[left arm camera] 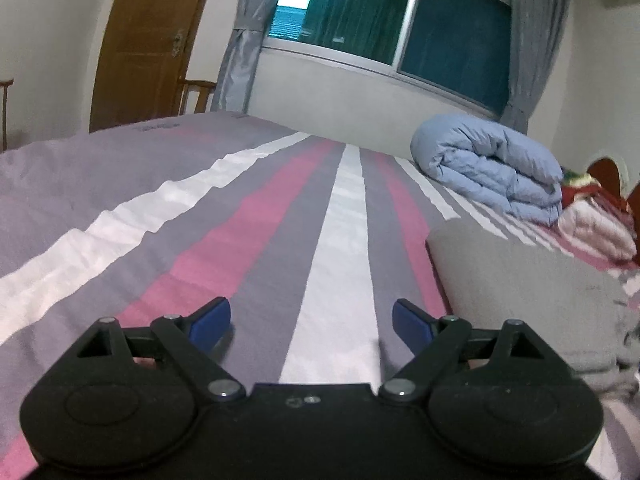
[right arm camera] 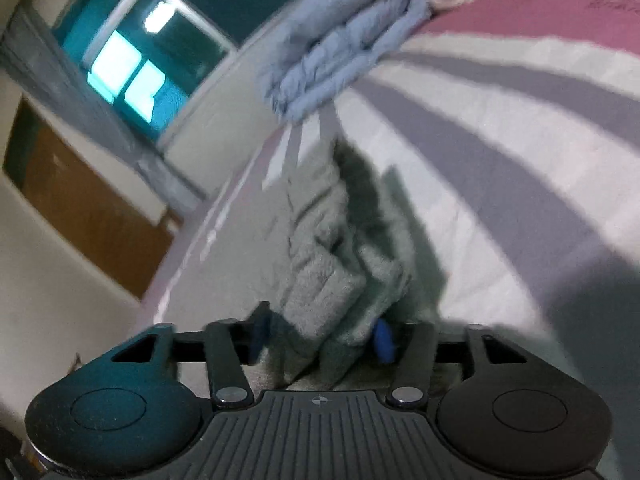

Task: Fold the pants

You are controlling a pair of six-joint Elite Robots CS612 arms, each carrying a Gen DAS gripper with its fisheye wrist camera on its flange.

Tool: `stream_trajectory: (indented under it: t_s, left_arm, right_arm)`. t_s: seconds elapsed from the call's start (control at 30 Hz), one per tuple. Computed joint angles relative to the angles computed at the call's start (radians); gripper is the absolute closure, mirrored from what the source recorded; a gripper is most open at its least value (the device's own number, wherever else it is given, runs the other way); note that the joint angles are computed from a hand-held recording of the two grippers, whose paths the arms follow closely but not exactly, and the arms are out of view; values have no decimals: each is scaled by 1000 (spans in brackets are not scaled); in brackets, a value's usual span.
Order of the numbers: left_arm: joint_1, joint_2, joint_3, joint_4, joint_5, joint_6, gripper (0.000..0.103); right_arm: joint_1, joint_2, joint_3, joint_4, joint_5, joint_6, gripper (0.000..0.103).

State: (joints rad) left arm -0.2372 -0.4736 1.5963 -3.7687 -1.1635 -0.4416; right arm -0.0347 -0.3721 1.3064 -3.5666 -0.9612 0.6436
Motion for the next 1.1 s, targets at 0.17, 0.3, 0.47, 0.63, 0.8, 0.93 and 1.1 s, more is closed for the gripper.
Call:
stream_trajectory:
  t_s: [0.17, 0.3, 0.47, 0.63, 0.8, 0.93, 1.1]
  left_arm:
    - [-22, -18, 37, -10, -1, 53, 22]
    - [-40, -31, 62, -12, -27, 85, 22]
    - [-63, -31, 63, -10, -66, 206, 23]
    - [-63, -9, -8, 84, -80, 257, 27]
    - [-50, 4, -36, 112, -87, 169, 28]
    - [-51, 0, -23, 103, -82, 165, 33]
    - [-51, -9, -3, 99, -76, 164, 33]
  right_arm:
    - [-8, -66, 143, -120, -105, -41, 28]
    - [-3, -94, 198, -93, -185, -95, 23]
    - [-3, -89, 198, -102, -177, -99, 23]
    - [-7, -90, 190, -75, -173, -101, 23]
    - [-5, -89, 181, -46, -173, -127, 23]
    - [-4, -87, 177, -32, -179, -122, 22]
    - [-2, -90, 183, -39, -171, -136, 22]
